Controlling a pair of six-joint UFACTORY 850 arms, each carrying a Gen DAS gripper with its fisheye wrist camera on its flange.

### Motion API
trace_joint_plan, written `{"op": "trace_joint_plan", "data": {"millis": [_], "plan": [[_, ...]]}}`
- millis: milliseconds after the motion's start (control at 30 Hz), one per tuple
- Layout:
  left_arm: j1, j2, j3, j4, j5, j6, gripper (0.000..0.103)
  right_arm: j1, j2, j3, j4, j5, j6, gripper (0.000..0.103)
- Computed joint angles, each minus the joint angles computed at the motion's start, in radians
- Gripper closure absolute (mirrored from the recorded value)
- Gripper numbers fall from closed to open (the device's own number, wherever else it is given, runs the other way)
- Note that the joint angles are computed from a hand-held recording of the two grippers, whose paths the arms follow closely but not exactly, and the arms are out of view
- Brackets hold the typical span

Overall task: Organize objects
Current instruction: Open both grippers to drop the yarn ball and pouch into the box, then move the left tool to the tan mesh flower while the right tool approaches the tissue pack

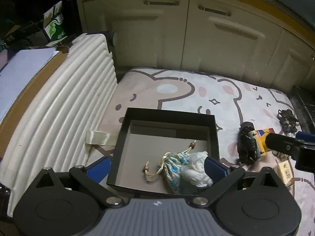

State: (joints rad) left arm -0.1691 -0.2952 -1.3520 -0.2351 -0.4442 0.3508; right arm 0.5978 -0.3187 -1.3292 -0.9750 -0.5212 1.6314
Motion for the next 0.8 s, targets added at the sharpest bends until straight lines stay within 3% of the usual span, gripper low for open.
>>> {"op": "trace_joint_plan", "data": {"millis": [433,800], "plan": [[0.007,0.017,0.013,0.025,0.036,-0.021,0.000,0.011,0.004,0.005,0.010,-0.094,-0.036,0.000],[-0.004,0.008,0.004,-0.005,0.048,-0.007,0.000,-0.006,0.043,0.056,0.019,-0.119,-0.041,0.000]]}}
